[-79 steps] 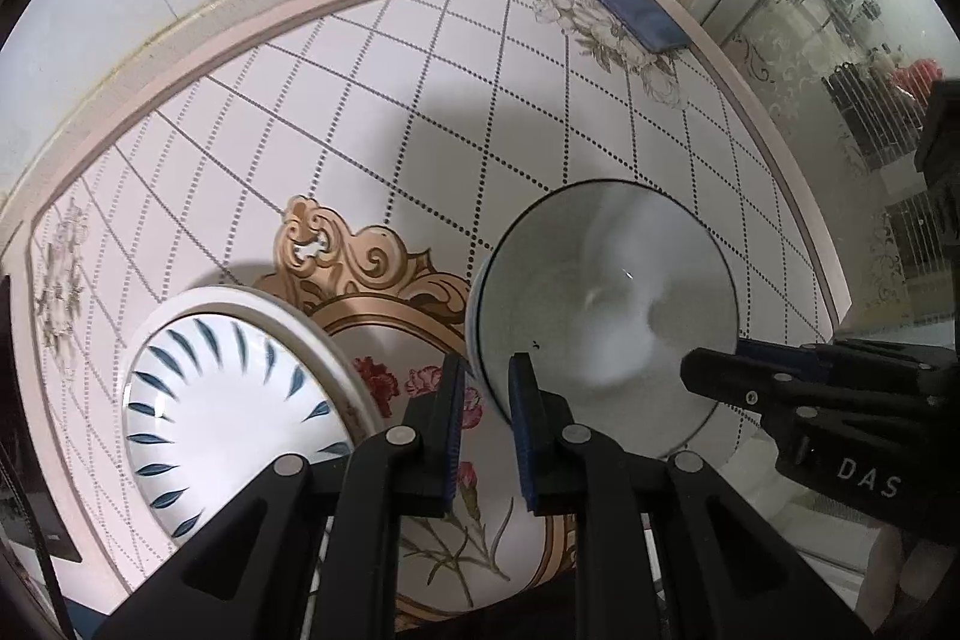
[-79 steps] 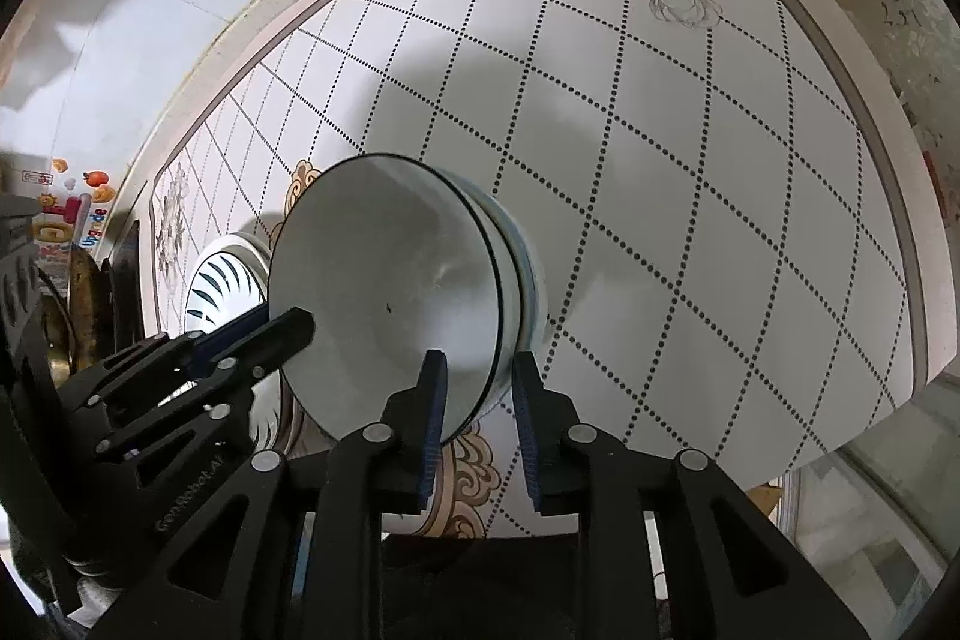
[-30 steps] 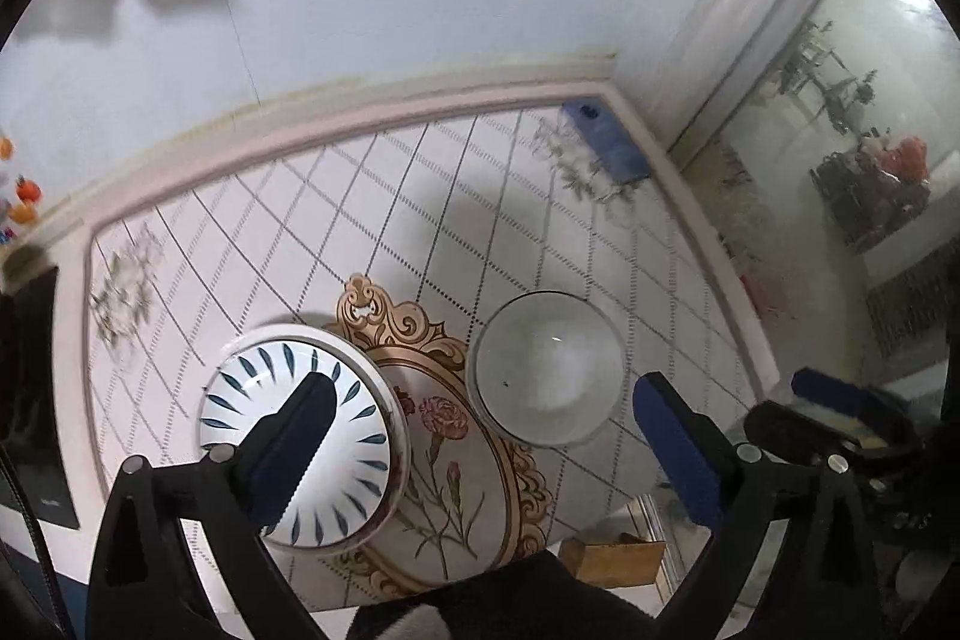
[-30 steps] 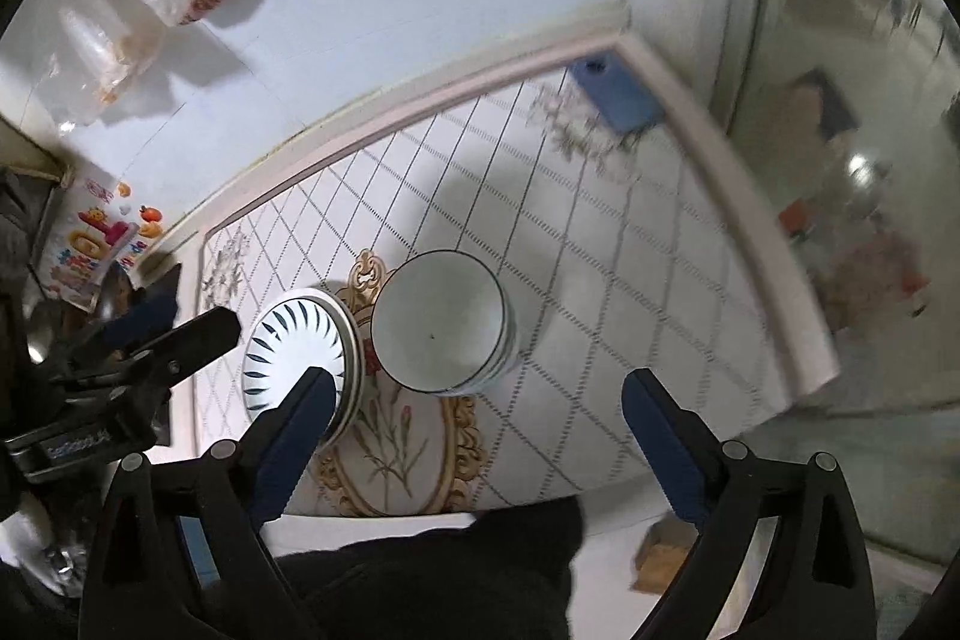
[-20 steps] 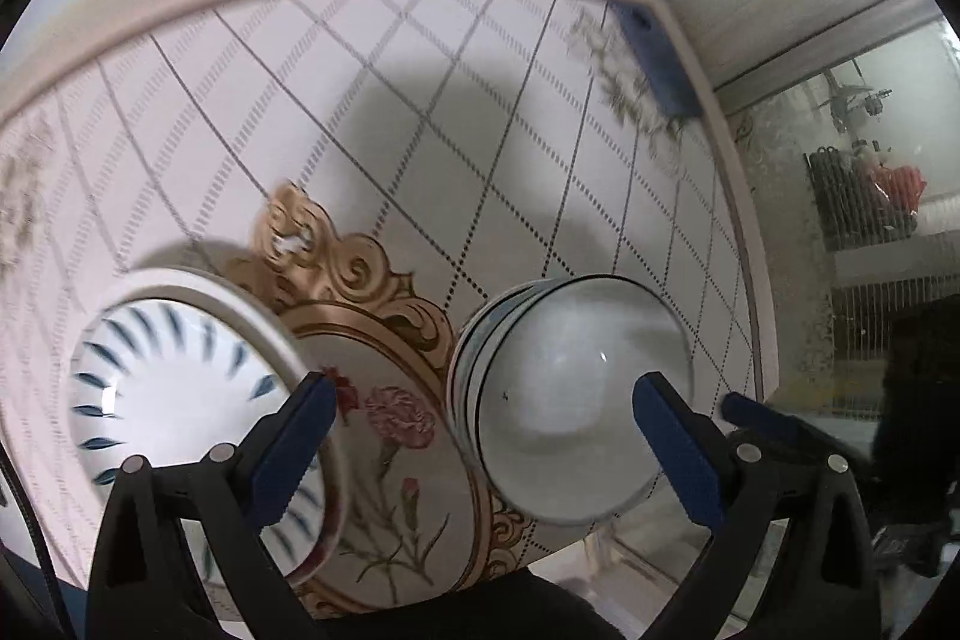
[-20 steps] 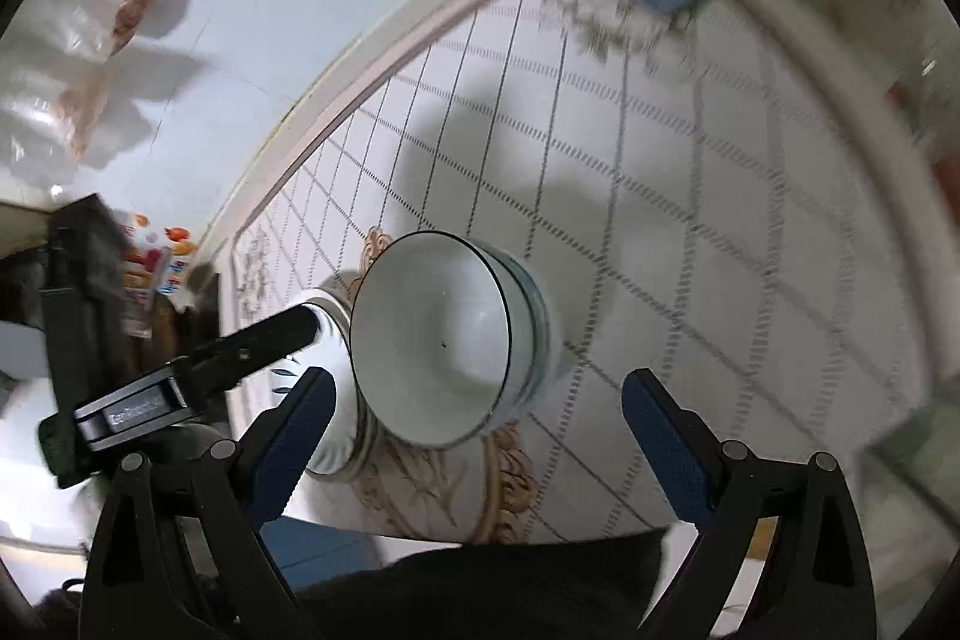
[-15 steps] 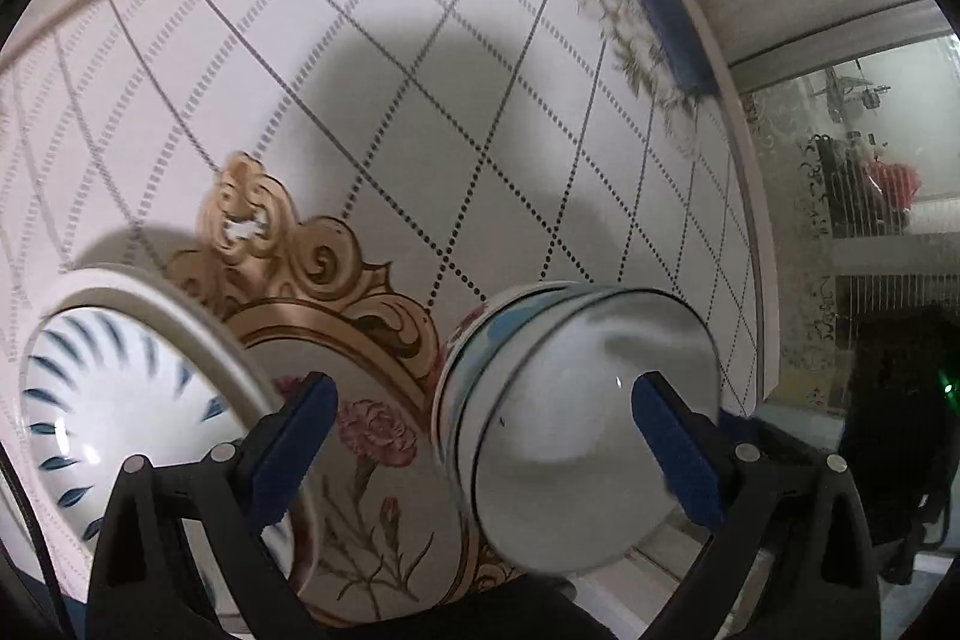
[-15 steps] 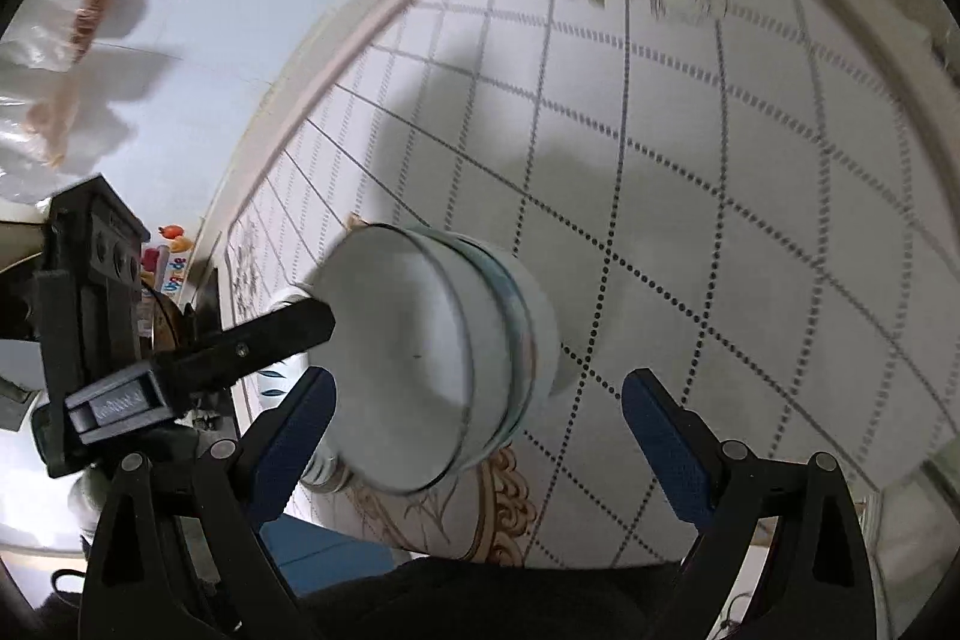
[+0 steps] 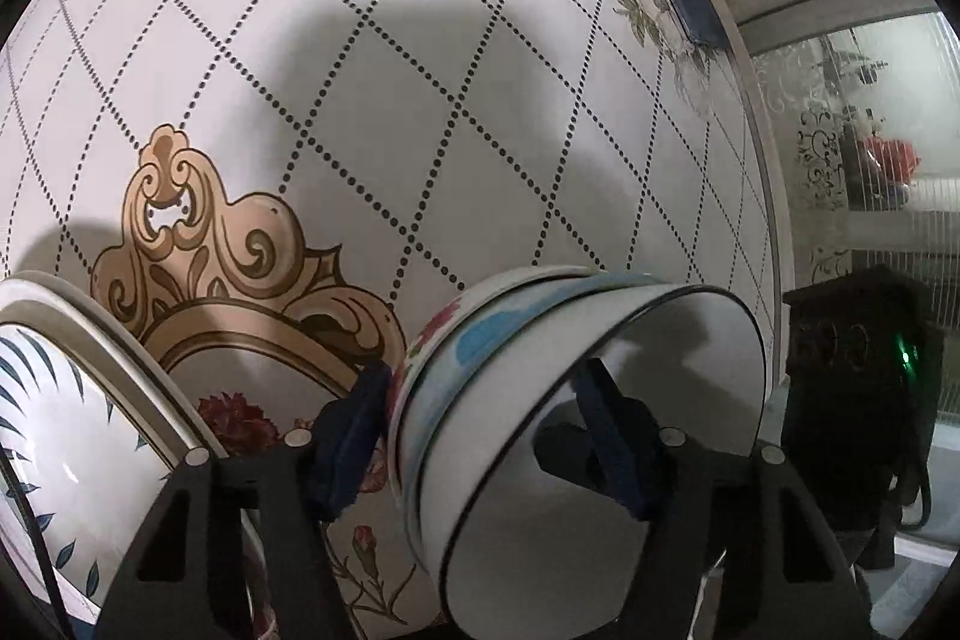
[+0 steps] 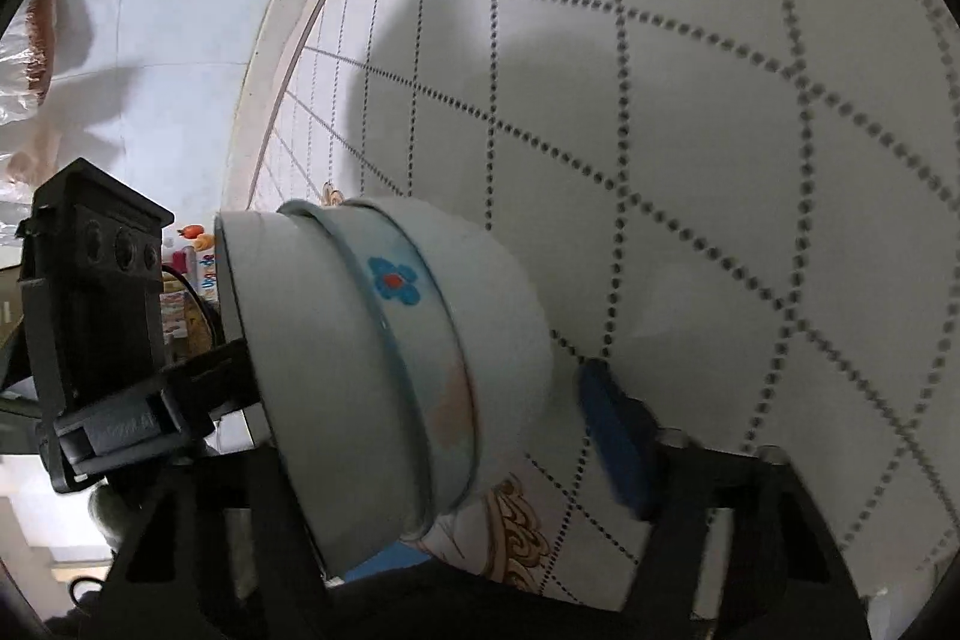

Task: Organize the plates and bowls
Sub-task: 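Lift the bowl stack with both grippers and carry it over the plate stack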

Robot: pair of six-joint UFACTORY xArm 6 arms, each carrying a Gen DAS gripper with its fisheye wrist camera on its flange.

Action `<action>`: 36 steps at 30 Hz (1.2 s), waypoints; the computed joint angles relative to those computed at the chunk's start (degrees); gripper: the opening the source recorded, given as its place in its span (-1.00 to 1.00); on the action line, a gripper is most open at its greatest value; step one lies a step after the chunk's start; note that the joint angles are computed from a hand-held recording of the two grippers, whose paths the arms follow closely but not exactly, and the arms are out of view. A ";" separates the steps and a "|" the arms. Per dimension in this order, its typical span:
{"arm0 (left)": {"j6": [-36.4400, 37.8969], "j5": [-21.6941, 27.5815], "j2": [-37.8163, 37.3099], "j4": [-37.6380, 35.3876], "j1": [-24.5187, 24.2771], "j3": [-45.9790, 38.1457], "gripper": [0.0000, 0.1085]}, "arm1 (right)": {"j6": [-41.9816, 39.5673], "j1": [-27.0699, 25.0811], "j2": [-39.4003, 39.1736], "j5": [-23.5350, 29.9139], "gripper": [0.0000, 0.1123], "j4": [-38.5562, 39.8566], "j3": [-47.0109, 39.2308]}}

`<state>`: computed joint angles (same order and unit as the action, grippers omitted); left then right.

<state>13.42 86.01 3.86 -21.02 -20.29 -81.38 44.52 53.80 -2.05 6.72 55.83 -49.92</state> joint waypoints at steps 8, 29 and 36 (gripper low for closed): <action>-0.71 -0.82 -0.92 -0.55 0.66 1.21 0.10 | 7.95 -1.20 2.07 0.60 0.06 -9.88 -1.83; 0.53 3.25 -4.89 -2.14 8.75 -3.84 0.09 | 18.32 -5.41 4.97 11.29 0.06 -31.26 -13.85; 0.63 4.61 -5.02 -1.58 15.88 -6.57 0.09 | 11.16 -4.26 11.18 15.09 0.06 -27.21 -24.49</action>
